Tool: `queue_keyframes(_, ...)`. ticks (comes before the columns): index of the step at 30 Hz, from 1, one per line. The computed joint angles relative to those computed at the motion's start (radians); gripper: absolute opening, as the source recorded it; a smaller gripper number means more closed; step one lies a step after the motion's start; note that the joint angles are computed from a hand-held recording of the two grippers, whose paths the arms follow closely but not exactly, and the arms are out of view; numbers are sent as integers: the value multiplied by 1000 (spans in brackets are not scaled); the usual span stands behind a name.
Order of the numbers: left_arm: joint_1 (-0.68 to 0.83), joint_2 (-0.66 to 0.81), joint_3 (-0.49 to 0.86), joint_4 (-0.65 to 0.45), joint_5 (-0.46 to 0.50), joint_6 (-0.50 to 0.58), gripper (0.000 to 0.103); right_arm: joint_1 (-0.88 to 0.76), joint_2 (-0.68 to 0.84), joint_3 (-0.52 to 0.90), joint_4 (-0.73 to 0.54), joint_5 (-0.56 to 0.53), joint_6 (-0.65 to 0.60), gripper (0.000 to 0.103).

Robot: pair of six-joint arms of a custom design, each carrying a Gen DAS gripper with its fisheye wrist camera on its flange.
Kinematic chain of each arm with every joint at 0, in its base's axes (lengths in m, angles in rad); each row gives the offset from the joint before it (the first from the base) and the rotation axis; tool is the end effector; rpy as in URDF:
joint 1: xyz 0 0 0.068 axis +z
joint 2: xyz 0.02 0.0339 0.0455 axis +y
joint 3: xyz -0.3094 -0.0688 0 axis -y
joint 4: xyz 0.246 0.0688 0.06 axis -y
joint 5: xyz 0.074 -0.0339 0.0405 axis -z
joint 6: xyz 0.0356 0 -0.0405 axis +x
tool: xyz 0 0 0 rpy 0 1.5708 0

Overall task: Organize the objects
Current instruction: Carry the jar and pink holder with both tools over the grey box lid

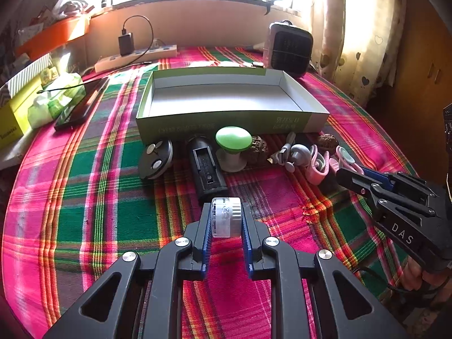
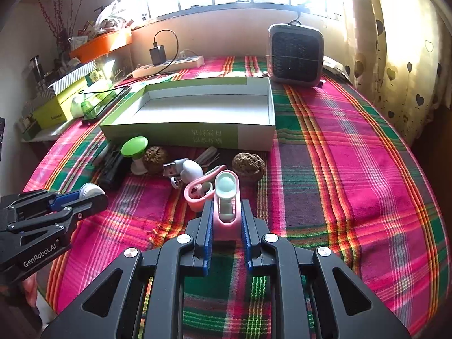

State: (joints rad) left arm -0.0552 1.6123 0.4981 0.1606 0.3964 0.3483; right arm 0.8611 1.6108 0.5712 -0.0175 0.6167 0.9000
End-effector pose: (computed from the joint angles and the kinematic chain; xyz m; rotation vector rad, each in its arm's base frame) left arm 0.2558 -0.0279 0.1412 0.6453 2.3716 -0.3731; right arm 0.1846 0.1833 0.1512 0.2425 2.3485 -0.0007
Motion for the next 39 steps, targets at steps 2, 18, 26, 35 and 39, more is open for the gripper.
queue_keyframes(2,7,-13,7,-15,11,6,17,0,-5,5,0,1,-8,19)
queue_keyframes(18,0,-6,135,-89,44,-14,17,-65,-27,66,7,-23,-128,19)
queue_keyframes(26,-26,48,227,-116,35,-25,17,-134,11,113,44,-92,-210,19)
queue_keyframes(35,-47,127,342,-146,27,-50,17,-209,59,189,50,-155,-290,19)
queue_keyframes(39,-55,170,396,-167,21,-52,17,-244,84,225,49,-187,-321,19)
